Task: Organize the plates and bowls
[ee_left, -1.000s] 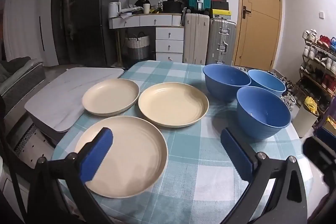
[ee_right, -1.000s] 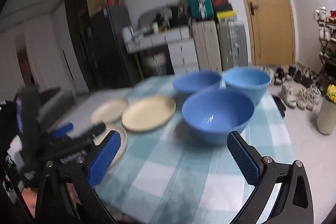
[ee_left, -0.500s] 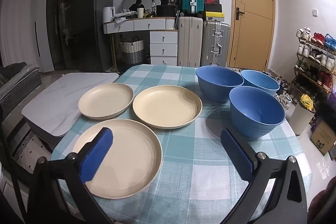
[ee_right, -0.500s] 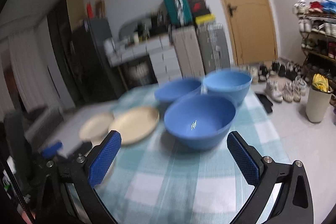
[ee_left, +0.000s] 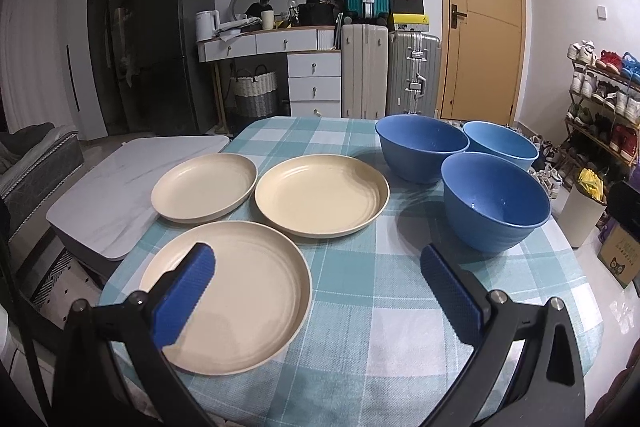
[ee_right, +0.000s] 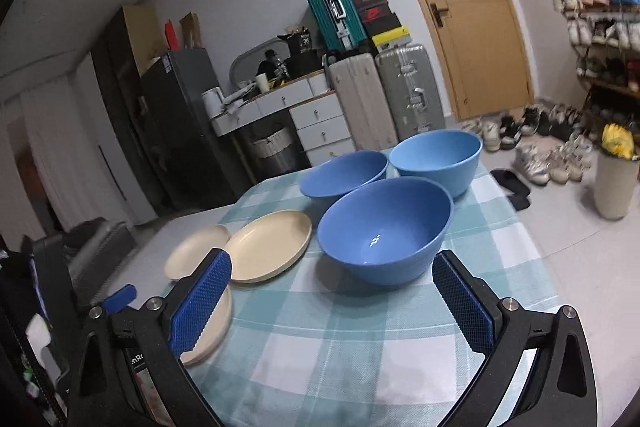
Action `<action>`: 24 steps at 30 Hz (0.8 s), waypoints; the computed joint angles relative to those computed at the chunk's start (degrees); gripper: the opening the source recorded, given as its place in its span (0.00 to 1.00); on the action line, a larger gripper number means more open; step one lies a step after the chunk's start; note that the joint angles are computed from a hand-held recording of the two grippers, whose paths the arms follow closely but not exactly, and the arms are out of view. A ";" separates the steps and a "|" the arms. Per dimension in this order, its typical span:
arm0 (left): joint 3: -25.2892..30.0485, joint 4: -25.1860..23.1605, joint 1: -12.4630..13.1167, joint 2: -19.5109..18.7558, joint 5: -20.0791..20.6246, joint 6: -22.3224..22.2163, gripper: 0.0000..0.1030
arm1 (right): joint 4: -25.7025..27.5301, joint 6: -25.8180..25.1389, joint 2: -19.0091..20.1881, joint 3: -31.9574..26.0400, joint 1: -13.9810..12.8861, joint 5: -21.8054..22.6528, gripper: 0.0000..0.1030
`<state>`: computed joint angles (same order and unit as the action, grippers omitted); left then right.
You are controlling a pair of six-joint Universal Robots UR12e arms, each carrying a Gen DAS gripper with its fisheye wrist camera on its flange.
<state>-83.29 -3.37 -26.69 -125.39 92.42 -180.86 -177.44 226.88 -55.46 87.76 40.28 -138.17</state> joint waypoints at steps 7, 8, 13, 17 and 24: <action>0.13 -1.27 -0.03 -0.01 0.20 0.24 1.00 | 13.20 -1.06 0.82 -4.10 -0.10 0.78 1.00; 0.05 -1.14 0.01 0.04 0.06 0.29 1.00 | 14.63 -0.46 0.75 -4.29 -0.34 2.11 1.00; -0.20 -0.50 -0.12 0.09 0.04 1.23 1.00 | 18.11 4.38 0.37 -4.07 -1.45 6.29 1.00; -0.28 -0.63 -0.01 0.23 -0.25 0.94 1.00 | 20.05 6.75 0.93 -4.58 -0.78 0.70 1.00; -0.29 -1.29 0.20 0.35 -0.61 0.16 1.00 | 22.12 6.69 1.30 -5.06 -0.21 -3.84 1.00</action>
<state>-83.58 -4.66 -26.49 -125.04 91.81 -180.70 -155.32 233.57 -54.16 82.70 40.07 -142.01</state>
